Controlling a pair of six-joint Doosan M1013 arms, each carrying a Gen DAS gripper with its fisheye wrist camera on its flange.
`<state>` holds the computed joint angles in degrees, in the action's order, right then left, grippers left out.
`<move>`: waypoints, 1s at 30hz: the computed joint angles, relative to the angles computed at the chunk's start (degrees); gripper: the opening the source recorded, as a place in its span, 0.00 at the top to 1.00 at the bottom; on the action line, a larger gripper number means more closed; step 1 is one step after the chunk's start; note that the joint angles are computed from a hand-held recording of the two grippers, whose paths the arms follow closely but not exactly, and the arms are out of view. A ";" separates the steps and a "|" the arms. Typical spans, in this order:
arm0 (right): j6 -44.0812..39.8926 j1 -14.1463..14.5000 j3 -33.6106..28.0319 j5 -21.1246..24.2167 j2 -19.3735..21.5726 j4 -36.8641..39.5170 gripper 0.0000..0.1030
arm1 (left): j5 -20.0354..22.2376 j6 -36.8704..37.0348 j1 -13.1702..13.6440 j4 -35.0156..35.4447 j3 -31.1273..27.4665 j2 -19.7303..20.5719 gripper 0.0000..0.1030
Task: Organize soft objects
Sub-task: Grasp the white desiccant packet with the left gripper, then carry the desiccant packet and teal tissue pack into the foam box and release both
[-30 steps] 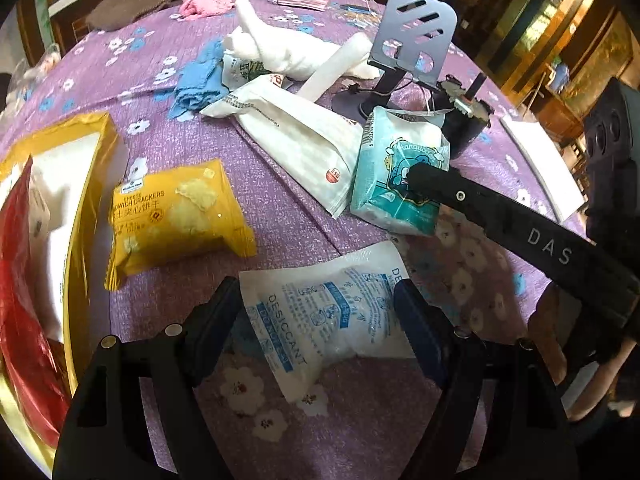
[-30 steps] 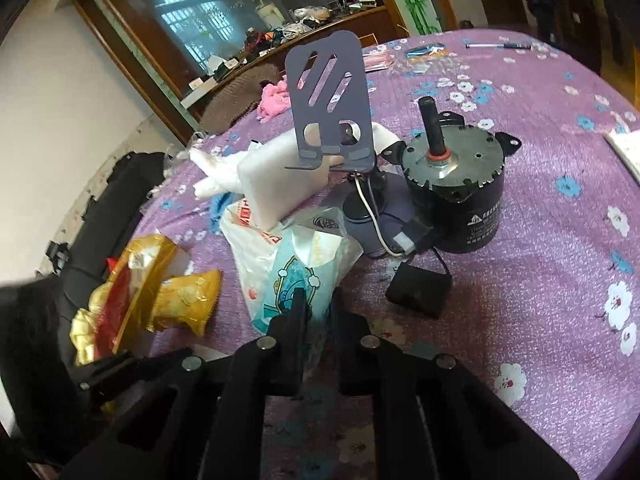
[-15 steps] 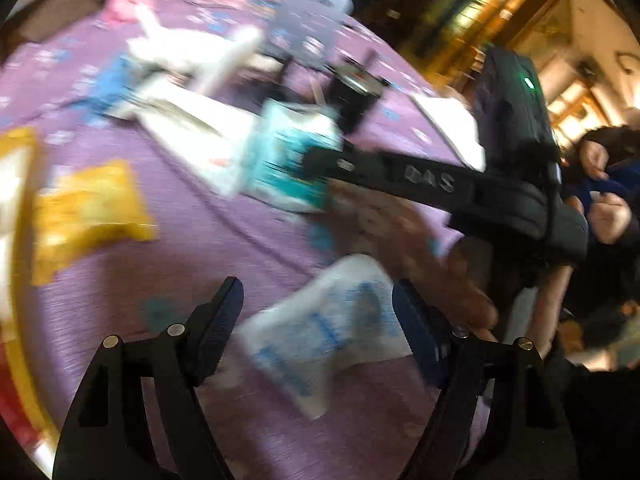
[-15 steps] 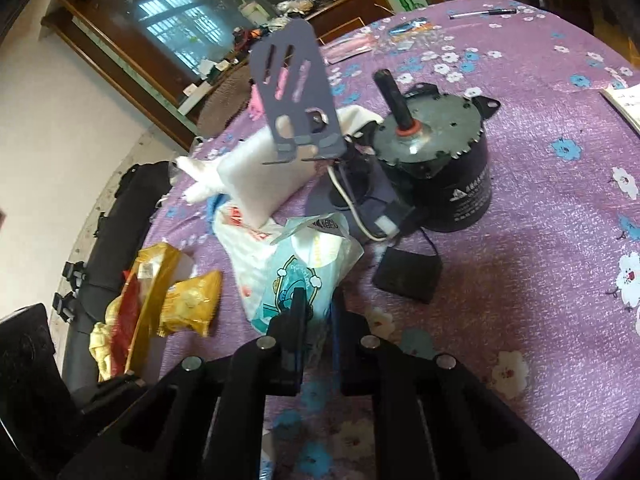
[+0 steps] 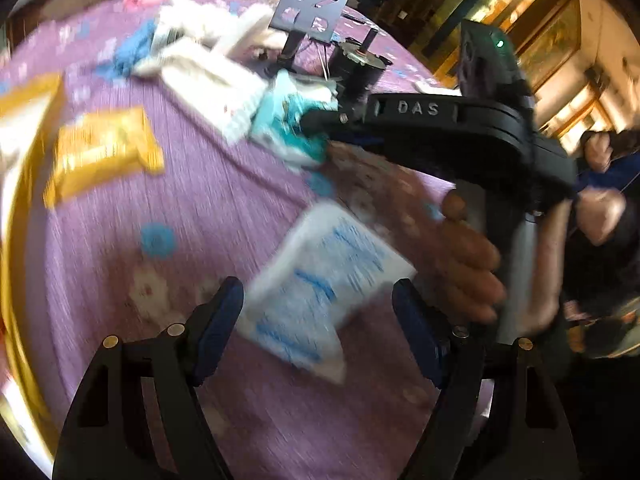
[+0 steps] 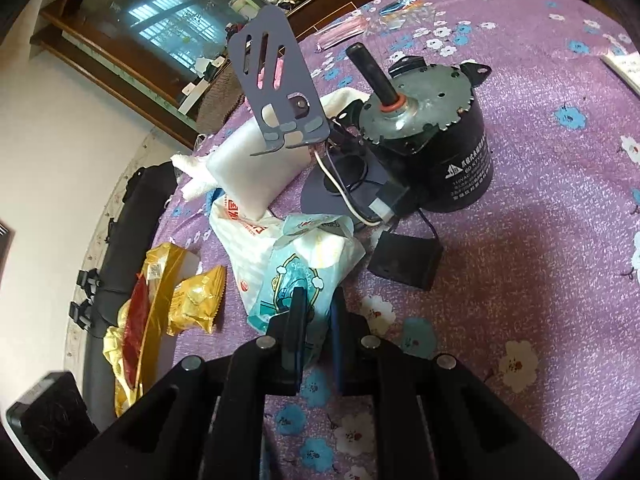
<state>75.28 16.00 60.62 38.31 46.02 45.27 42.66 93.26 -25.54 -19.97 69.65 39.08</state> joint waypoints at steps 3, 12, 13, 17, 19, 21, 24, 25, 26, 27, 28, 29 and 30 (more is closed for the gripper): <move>0.01 -0.09 -0.16 0.40 0.14 0.35 0.91 | 0.37 -3.89 -1.63 12.51 -2.11 1.36 0.25; -1.70 1.08 0.45 -3.08 -0.63 -2.79 0.91 | -4.53 -8.59 -3.25 17.84 3.30 -1.71 0.59; -2.71 1.18 0.57 -3.19 -0.73 -2.35 0.91 | -5.48 -9.46 -3.11 17.76 4.26 -2.33 0.60; -6.23 1.19 0.93 -3.06 -0.73 0.47 0.91 | -8.48 -12.48 -2.66 17.71 5.14 -2.56 0.63; -6.31 0.78 1.51 -2.13 -0.96 2.15 0.91 | -9.05 -13.78 -2.57 18.54 4.60 -2.23 0.67; -8.29 0.56 3.01 -2.13 -1.87 4.00 0.91 | -10.00 -13.47 -1.99 16.86 5.06 -2.53 0.69; -9.82 0.41 4.98 -2.00 -3.08 6.56 0.91 | -10.16 -11.40 -1.00 11.68 5.74 -3.06 0.70; -9.77 0.63 5.70 -2.59 -3.67 6.37 0.91 | -10.86 -10.42 -0.54 9.37 6.62 -3.65 0.70; -9.70 0.81 6.06 -2.81 -4.00 6.36 0.91 | -11.00 -10.06 -0.21 8.01 7.16 -4.04 0.70; -9.95 1.02 6.49 -3.01 -4.40 6.63 0.91 | -11.95 -9.04 0.37 5.44 8.21 -4.73 0.70; -10.26 1.18 6.69 -3.12 -4.63 6.74 0.91 | -12.82 -7.22 1.01 2.19 9.04 -5.25 0.70; -11.28 1.38 6.86 -3.20 -4.91 7.39 0.92 | -13.72 -6.37 1.51 -0.14 9.79 -5.71 0.70; -12.24 1.48 6.97 -3.26 -5.08 8.17 0.92 | -14.65 -6.45 1.80 -1.28 10.59 -6.30 0.71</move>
